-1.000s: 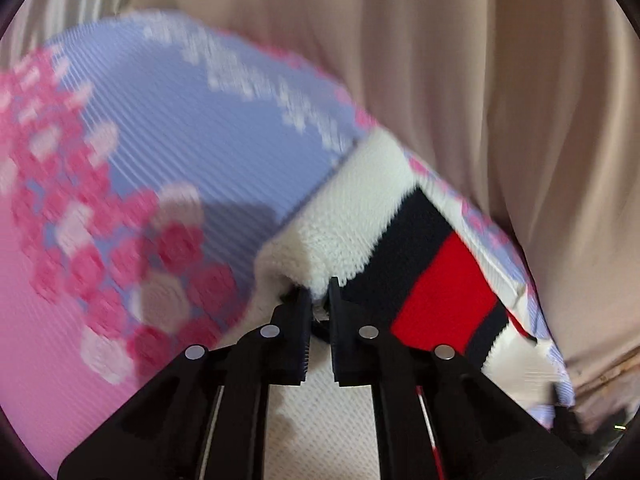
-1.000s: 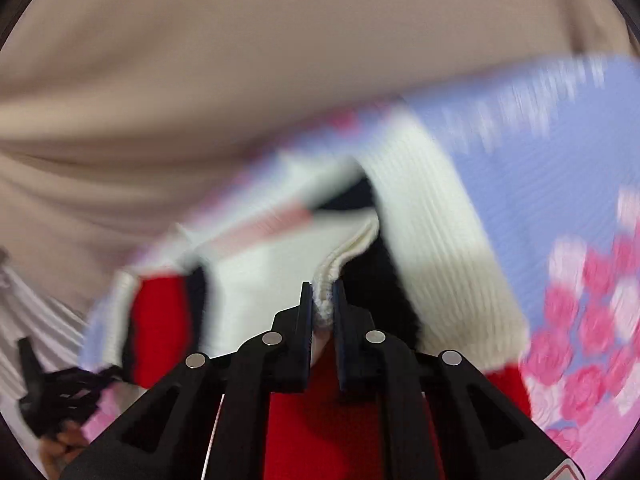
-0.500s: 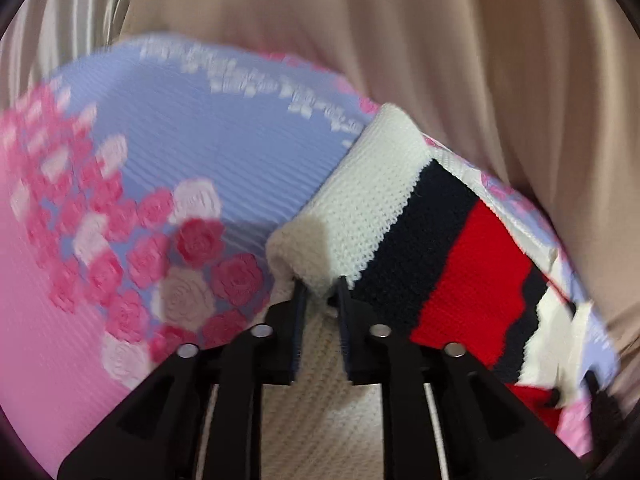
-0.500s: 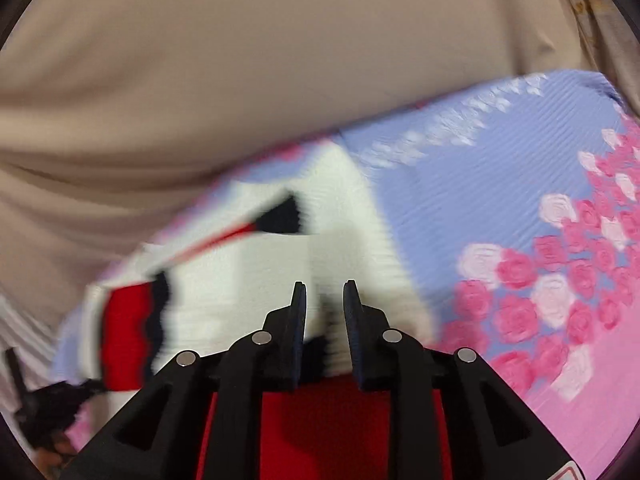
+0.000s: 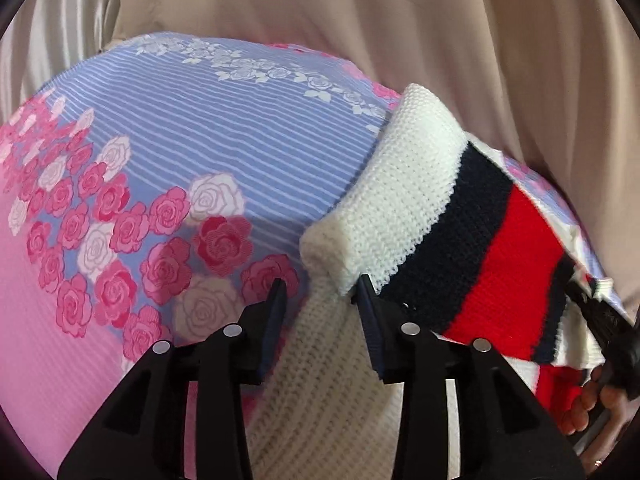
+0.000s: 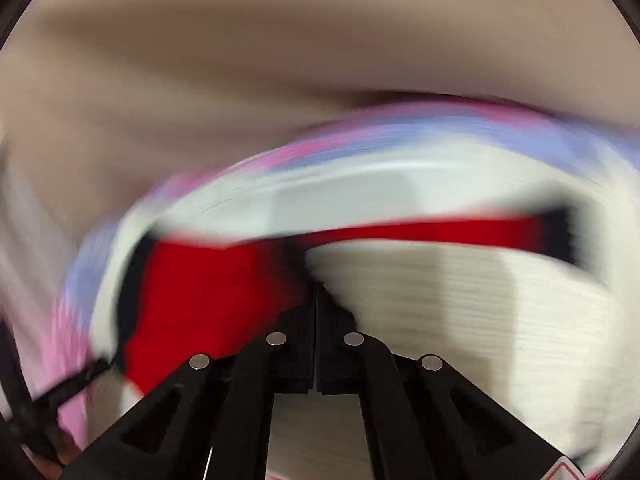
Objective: Fold small clothes
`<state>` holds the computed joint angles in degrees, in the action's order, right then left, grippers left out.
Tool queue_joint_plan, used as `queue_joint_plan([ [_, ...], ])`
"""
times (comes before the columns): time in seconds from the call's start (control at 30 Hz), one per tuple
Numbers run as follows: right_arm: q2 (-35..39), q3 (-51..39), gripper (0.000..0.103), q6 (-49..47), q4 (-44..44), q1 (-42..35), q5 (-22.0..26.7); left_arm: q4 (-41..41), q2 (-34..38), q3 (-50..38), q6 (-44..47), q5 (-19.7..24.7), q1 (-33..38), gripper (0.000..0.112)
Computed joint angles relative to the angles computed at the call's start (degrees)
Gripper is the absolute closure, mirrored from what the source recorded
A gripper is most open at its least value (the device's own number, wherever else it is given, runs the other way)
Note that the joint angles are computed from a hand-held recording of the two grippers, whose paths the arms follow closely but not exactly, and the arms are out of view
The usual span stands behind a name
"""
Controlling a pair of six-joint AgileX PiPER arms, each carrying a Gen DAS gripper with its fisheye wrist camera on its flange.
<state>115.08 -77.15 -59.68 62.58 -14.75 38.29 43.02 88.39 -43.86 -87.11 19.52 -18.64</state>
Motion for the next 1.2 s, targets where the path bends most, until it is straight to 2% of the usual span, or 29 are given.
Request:
queue_joint_plan([
  [0.03, -1.5, 1.4, 0.103, -0.1, 0.0, -3.6, -0.6, -1.6, -2.3, 0.3, 1.0, -0.1, 0.2, 0.080],
  [0.07, -4.3, 3.6, 0.091, 0.3, -2.4, -5.5, -3.5, -0.8, -4.8, 0.1, -0.1, 0.2, -0.3, 0.080],
  [0.1, -5.6, 4.6, 0.091, -1.1, -2.4, -6.3, -4.1, 1.1, -6.3, -1.1, -2.2, 1.3, -1.4, 0.079],
  [0.17, -7.9, 6.3, 0.091, -5.6, 0.9, -6.7, 0.7, 0.2, -5.8, -4.9, -1.3, 2.9, -3.0, 0.078],
  [0.23, -9.5, 7.7, 0.091, -7.9, 1.4, -3.2, 2.3, -6.4, 1.0, -12.6, 5.9, 2.9, -3.1, 0.078],
  [0.3, -8.6, 7.4, 0.094, -10.5, 0.7, 2.4, 3.5, -8.1, 8.7, -19.6, 9.2, 7.2, -4.2, 0.077],
  [0.33, -7.6, 6.9, 0.100, -10.7, -1.9, 5.2, 1.0, -9.1, 13.4, -23.1, 11.5, 10.3, -4.5, 0.079],
  [0.37, -7.5, 8.0, 0.103, -11.0, -3.1, 6.8, -3.4, -9.8, 15.9, -24.3, 12.1, 11.0, -4.0, 0.079],
  [0.4, -5.9, 6.9, 0.103, -10.4, -4.8, 6.0, -5.8, -9.6, 16.0, -23.5, 11.0, 9.5, -3.4, 0.078],
  [0.43, -4.6, 6.3, 0.103, -10.6, -4.2, 3.3, -6.0, -8.8, 14.9, -21.3, 10.0, 6.5, -2.6, 0.078],
  [0.5, -1.9, 4.1, 0.103, -8.7, -0.3, -5.6, -2.4, -9.9, 14.0, -19.9, 11.7, 4.9, -2.0, 0.078],
  [0.57, -4.3, 6.0, 0.103, -5.0, -1.4, -10.6, -5.5, -5.7, 14.8, -20.4, 8.8, 6.5, -3.6, 0.078],
  [0.6, -5.6, 7.1, 0.096, -5.5, -1.5, -11.3, -5.7, -3.7, 15.4, -21.1, 7.1, 7.7, -4.4, 0.078],
  [0.7, -8.4, 10.3, 0.096, -10.6, -1.1, -11.0, 0.6, 1.4, 18.3, -25.1, 2.5, 15.1, -8.5, 0.078],
  [0.73, -9.0, 11.4, 0.096, -13.6, -2.2, -9.1, 0.1, 2.3, 18.9, -25.9, 2.1, 16.6, -9.2, 0.078],
  [0.77, -9.0, 12.3, 0.103, -17.1, -3.3, -7.6, -2.5, 2.5, 19.0, -26.0, 2.0, 16.7, -9.3, 0.078],
  [0.8, -8.3, 12.2, 0.103, -18.4, -3.5, -7.1, -5.1, 2.1, 18.9, -25.8, 2.5, 16.4, -9.3, 0.077],
  [0.83, -6.8, 10.6, 0.103, -17.3, -2.8, -8.7, -5.4, 1.6, 18.4, -25.2, 3.5, 15.5, -9.0, 0.076],
  [0.93, -7.8, 8.1, 0.103, -5.1, -7.0, -14.1, -6.4, -1.2, 12.8, -20.3, 6.8, 14.1, -8.5, 0.078],
  [0.97, -9.9, 8.9, 0.103, -4.1, -7.5, -17.5, -3.7, -1.6, 10.3, -17.7, 7.2, 13.8, -8.9, 0.078],
  [1.0, -12.0, 10.3, 0.096, -5.4, -8.0, -21.7, 1.3, -2.0, 7.4, -13.9, 8.2, 12.0, -8.4, 0.077],
  [1.1, -18.1, 16.6, 0.081, -11.5, -12.0, -34.2, 14.8, -5.8, -5.2, -0.8, 9.4, 12.3, -11.1, 0.056],
  [1.13, -20.4, 19.8, 0.076, -13.8, -14.6, -38.7, 18.9, -7.8, -11.0, 4.8, 8.9, 13.3, -12.7, 0.055],
  [1.17, -22.9, 23.2, 0.064, -17.0, -17.1, -43.6, 21.8, -9.9, -16.4, 9.4, 9.6, 14.2, -14.1, 0.055],
  [1.2, -24.7, 26.0, 0.054, -20.4, -19.3, -48.5, 24.2, -13.8, -22.1, 14.0, 8.0, 17.3, -16.9, 0.055],
])
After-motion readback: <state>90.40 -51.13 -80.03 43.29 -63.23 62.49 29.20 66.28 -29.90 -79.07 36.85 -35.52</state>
